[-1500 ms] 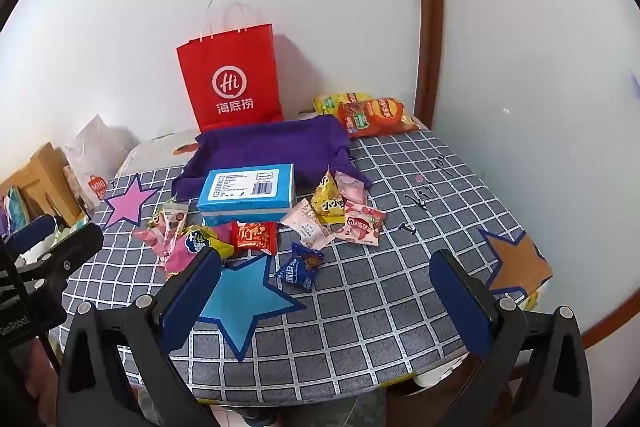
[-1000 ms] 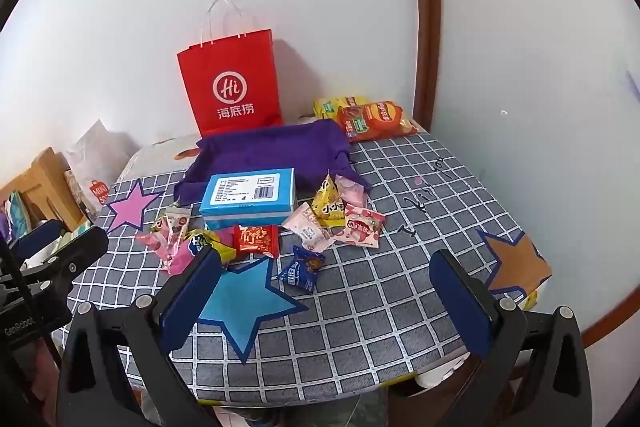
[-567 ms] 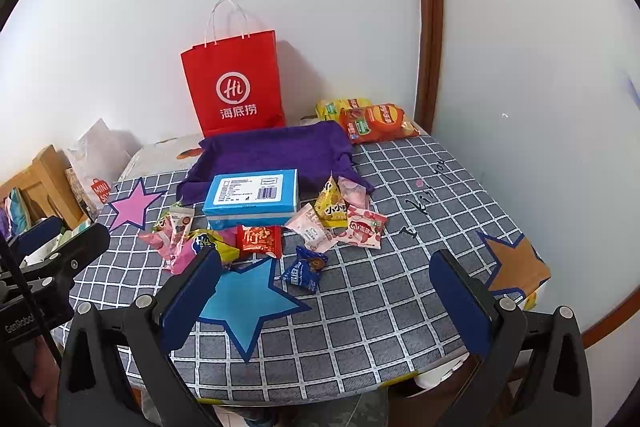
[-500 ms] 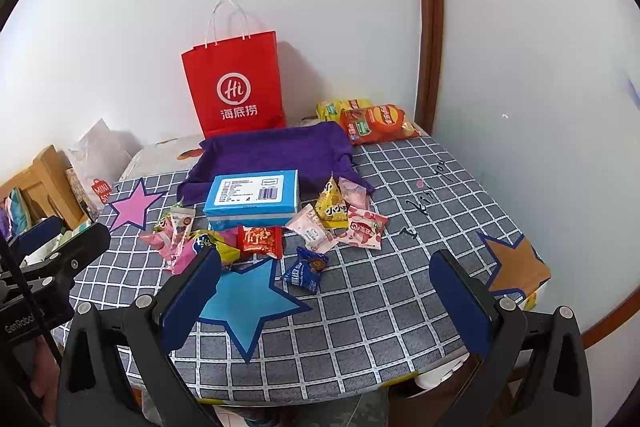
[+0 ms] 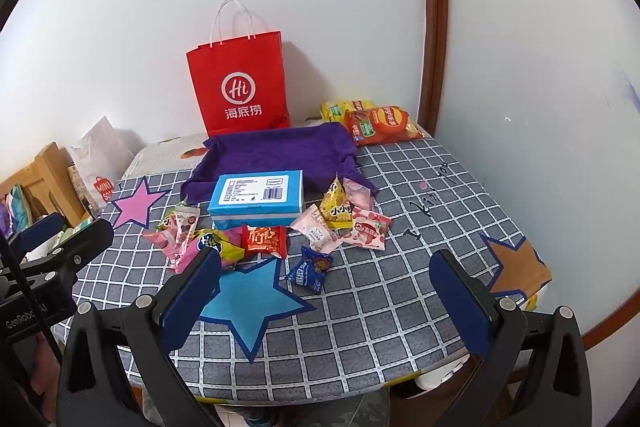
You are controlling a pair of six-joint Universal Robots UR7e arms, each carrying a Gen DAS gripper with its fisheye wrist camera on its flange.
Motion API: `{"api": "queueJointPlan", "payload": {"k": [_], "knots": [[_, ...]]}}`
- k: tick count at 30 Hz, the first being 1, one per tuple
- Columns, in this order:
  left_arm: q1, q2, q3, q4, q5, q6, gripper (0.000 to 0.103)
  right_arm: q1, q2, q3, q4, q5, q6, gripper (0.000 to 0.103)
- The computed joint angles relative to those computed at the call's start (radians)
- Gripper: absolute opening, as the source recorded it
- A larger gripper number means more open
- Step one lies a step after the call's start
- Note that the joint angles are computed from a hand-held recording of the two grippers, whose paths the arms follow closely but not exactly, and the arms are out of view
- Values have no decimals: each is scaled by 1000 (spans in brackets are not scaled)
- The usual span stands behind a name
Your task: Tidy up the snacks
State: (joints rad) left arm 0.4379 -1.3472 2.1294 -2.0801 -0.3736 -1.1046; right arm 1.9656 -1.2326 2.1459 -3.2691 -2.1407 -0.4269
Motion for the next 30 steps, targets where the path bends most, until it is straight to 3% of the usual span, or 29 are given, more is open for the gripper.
{"api": "queueJointPlan", "payload": {"k": [30], "knots": [[-8, -4, 6, -5, 7, 3, 102, 9, -3, 5, 5, 5, -1, 103]]}}
